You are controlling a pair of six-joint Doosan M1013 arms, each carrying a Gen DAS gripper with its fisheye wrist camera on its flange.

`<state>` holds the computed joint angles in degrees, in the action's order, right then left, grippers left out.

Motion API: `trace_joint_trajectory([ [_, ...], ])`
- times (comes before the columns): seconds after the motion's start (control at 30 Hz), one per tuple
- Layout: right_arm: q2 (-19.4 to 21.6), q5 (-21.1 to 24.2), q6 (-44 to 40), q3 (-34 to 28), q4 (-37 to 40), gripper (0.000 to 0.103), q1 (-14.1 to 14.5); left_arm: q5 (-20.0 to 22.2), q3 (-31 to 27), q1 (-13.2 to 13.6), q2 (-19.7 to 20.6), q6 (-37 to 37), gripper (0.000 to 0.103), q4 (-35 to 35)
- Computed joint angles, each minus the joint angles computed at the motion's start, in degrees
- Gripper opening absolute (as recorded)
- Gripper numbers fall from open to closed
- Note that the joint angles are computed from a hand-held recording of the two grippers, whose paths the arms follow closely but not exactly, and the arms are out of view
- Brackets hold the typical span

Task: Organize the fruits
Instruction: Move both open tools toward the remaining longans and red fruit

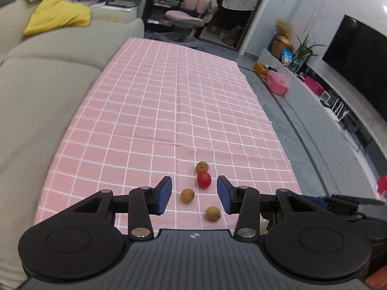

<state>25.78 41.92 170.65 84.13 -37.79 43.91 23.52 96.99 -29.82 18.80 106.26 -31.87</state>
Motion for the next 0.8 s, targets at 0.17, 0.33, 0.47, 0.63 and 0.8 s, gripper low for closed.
trace_joint_trajectory([
  [0.17, 0.94, -0.56, -4.89, -0.17, 3.30, 0.045, -1.18, 1.48, -0.73, 0.54, 1.77, 1.73, 0.050, -2.92],
  [0.33, 2.22, -1.89, -12.94, -0.58, 8.95, 0.041, -2.96, 3.48, -1.67, 0.41, 3.82, 2.69, 0.046, -2.68],
  [0.47, 3.78, -2.18, -21.73, -1.67, 15.89, 0.037, -4.61, 5.20, -2.81, -0.04, 5.59, 1.53, 0.042, 0.22],
  [0.63, 6.13, -0.77, -34.30, -3.80, 23.84, 0.037, -6.26, 7.14, -4.52, -0.77, 7.77, -0.45, 0.038, 4.62],
  [0.8, 7.94, -0.20, -43.24, -5.44, 29.65, 0.035, -7.64, 8.96, -6.09, -0.78, 9.62, -0.70, 0.037, 4.64],
])
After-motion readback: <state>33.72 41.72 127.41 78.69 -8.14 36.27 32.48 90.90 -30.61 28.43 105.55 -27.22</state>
